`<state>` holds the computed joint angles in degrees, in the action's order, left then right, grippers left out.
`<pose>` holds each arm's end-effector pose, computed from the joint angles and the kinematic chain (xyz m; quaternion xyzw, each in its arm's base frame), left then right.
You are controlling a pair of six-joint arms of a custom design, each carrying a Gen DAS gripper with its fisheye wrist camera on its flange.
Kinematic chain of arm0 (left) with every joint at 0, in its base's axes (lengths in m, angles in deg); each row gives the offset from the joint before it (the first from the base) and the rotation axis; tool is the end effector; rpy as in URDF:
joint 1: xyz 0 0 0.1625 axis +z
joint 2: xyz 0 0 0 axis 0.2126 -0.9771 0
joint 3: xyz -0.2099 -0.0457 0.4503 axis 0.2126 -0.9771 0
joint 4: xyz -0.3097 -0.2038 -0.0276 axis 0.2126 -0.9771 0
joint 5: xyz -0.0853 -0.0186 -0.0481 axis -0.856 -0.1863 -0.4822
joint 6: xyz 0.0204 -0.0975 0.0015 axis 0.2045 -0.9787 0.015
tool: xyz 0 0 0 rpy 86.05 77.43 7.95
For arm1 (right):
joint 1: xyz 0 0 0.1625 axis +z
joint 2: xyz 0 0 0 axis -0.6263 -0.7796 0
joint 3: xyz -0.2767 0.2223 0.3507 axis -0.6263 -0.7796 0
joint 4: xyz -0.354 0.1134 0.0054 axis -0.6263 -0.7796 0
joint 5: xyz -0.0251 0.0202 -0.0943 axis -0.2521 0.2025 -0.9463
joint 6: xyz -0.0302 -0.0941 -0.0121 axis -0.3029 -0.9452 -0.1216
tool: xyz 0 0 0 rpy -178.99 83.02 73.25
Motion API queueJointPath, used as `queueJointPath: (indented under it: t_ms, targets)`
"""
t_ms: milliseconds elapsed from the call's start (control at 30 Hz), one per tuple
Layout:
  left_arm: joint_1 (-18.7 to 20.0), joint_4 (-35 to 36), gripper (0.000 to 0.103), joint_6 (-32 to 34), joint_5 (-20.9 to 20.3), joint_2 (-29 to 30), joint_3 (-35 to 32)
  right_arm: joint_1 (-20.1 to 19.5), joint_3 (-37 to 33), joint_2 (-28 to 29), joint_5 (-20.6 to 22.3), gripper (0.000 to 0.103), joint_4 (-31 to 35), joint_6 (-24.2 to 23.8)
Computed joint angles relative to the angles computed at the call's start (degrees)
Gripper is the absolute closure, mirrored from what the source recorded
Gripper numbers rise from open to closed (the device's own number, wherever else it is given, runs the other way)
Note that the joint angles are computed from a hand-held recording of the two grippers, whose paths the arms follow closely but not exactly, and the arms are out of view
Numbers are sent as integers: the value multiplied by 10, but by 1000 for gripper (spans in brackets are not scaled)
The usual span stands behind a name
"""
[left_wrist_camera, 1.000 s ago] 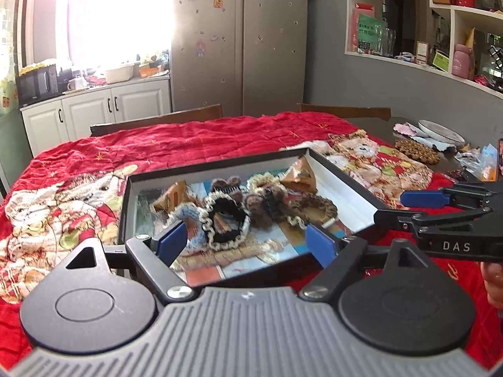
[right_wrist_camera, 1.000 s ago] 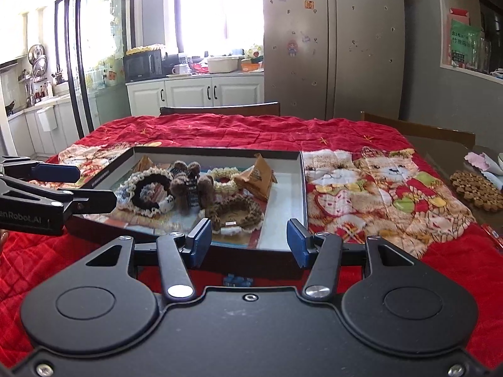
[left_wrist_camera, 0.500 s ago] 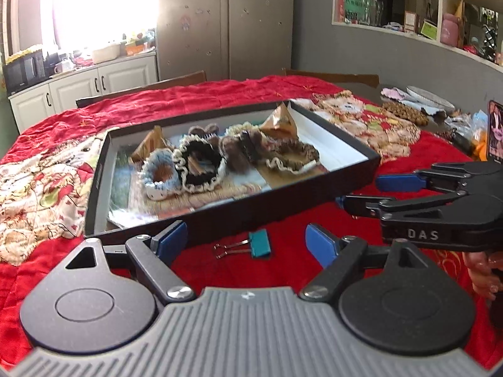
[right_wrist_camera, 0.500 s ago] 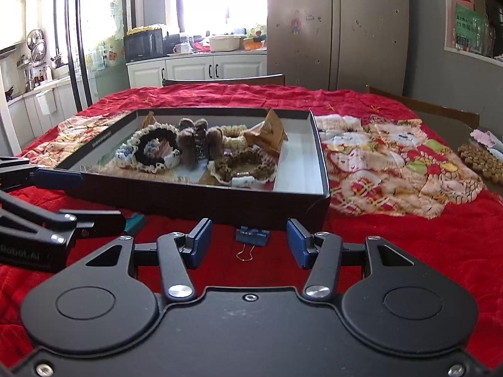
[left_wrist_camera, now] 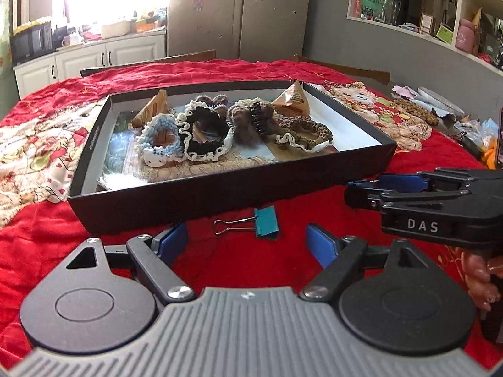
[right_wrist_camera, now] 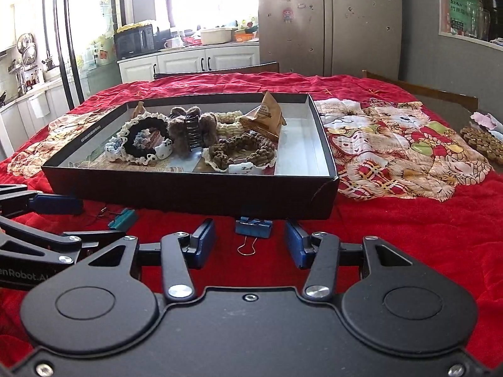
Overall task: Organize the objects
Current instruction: 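Grasp the blue binder clip with the right tool while the left tool grasps the teal binder clip, then carry both binder clips with both tools over the box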
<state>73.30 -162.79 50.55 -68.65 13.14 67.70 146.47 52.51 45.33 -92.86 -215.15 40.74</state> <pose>0.1342 -0.4847 0.2306 0.2089 0.8567 -0.3793 0.2803 0.2666 -0.5354 -0.1785 0.2992 -0.8511 0.3555 0.2442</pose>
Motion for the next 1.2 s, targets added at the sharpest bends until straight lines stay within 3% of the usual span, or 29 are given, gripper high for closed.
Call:
queueJointPath:
  t_ms: [500, 767, 967, 1200]
  targets:
    - [-8, -51, 30, -6, 31, 33, -9, 1, -25, 4, -13, 61, 29, 9]
    - [-10, -68, 52, -4, 41, 39, -10, 6, -34, 10, -29, 71, 28, 2]
    - [-10, -72, 52, -3, 41, 41, -9, 6, -34, 10, -30, 77, 26, -1]
    - [-10, -80, 52, -4, 39, 42, -6, 6, -30, 9, -27, 78, 23, 0]
